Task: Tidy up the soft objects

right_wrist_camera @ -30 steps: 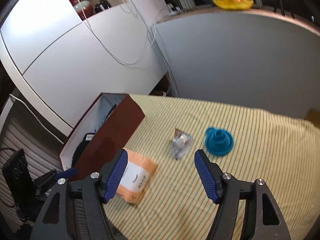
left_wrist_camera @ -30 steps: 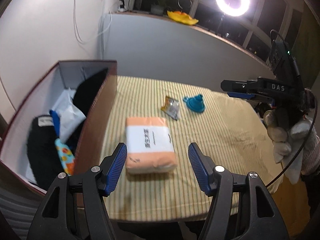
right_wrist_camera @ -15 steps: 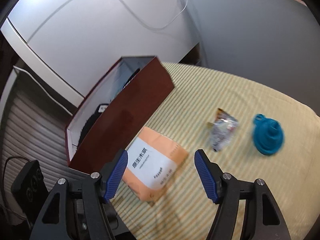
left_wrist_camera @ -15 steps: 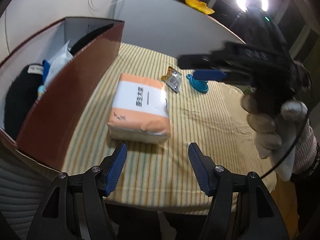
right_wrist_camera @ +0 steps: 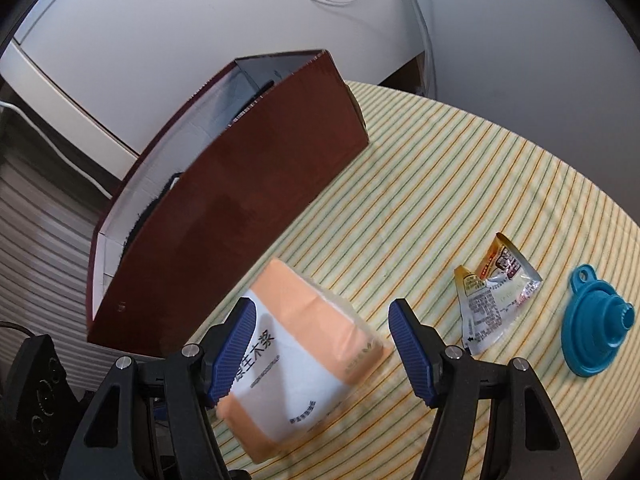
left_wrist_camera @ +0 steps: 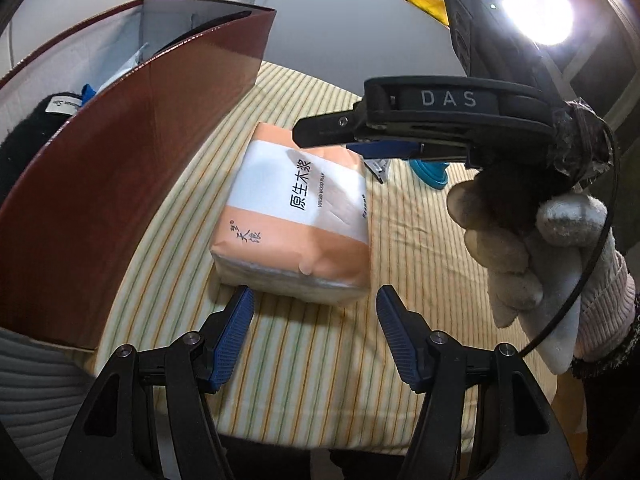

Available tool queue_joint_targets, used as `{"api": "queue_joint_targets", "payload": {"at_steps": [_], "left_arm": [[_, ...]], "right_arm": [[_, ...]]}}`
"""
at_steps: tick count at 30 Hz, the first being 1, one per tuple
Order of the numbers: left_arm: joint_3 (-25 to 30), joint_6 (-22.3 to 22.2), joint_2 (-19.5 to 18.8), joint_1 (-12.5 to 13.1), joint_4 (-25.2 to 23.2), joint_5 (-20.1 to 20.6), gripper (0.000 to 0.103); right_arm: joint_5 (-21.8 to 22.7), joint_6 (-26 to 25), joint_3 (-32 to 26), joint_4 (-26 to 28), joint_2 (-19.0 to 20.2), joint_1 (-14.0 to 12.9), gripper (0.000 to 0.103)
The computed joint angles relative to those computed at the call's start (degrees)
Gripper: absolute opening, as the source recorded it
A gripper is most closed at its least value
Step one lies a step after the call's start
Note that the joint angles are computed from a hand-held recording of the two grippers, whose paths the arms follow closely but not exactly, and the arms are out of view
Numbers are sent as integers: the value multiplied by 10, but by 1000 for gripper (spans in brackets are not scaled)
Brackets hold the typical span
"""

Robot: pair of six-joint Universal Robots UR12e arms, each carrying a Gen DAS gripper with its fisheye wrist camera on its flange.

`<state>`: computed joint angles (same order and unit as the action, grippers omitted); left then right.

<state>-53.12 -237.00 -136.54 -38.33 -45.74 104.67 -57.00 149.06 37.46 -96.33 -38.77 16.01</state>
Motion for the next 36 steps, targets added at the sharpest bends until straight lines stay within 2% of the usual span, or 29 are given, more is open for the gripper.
{"api": "queue_joint_targets", "payload": {"at_steps": [4,7,15,20,27,31,36], "left_arm": [[2,-1,-3,1,3,0,60],[0,-2,-2,1,2,9,49],[6,1,-5,-2,-10,29,46],[16,11,-9,-6,-9,34,45],[28,33,-11,-12,7,42,45],[40,52,-10,-17,18,60,45],[30,69,5,-25,40,89,46]], "right_arm": [[-2,-7,1,8,0,1,56],[-4,-13,2,17,-1,1,48],[-16,-18,38,2,-24,-3,41],[-27,-19,88,-43,-55,-6,40],[-28,-8,129,-90,-85,-15,38],[-22,0,146,-119,-104,-19,38],[-12,6,153,-149,-120,-21,38]]}}
